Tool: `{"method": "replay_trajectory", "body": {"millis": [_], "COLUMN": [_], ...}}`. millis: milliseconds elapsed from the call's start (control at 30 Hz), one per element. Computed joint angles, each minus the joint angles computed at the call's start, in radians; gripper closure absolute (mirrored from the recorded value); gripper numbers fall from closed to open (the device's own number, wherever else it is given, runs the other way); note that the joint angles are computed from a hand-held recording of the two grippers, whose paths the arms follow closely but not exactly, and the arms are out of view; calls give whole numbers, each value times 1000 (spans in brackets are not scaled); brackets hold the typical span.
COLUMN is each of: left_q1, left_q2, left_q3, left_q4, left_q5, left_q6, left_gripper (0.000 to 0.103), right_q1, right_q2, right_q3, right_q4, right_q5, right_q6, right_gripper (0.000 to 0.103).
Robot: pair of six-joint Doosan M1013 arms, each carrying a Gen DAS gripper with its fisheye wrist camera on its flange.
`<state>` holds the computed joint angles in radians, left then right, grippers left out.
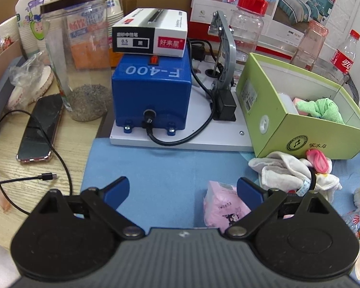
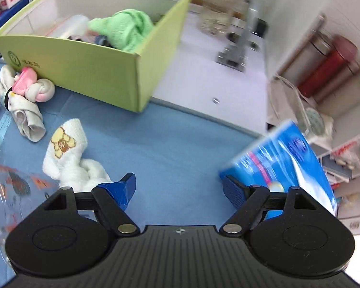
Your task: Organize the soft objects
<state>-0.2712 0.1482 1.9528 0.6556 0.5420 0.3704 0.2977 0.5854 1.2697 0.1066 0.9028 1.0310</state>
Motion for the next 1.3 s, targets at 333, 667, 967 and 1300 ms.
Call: {"method": "replay_trajectory", "body": {"millis": [333,667,967,1300], "left_q1": [-37,-84,-34,14], "left_q2": [-27,-61,-2,95], "left_q3": [5,67,33,-70], "left_q4": [14,72,-32,70], "left_q5": [-13,69,33,146], "left_q6": [-7,-89,-52,-113], "left_gripper": [7,7,7,7], "right_q1": [-48,-84,-95,-104], "right_q2": [-97,-137,-147,-142], "right_q3": [162,275,306,307], "right_q4": [384,630,665,620], "right_q5": [-187,-210,-230,-247], "right_q6": [-209,-317,-321,-254], "right_gripper": [37,37,36,36]}}
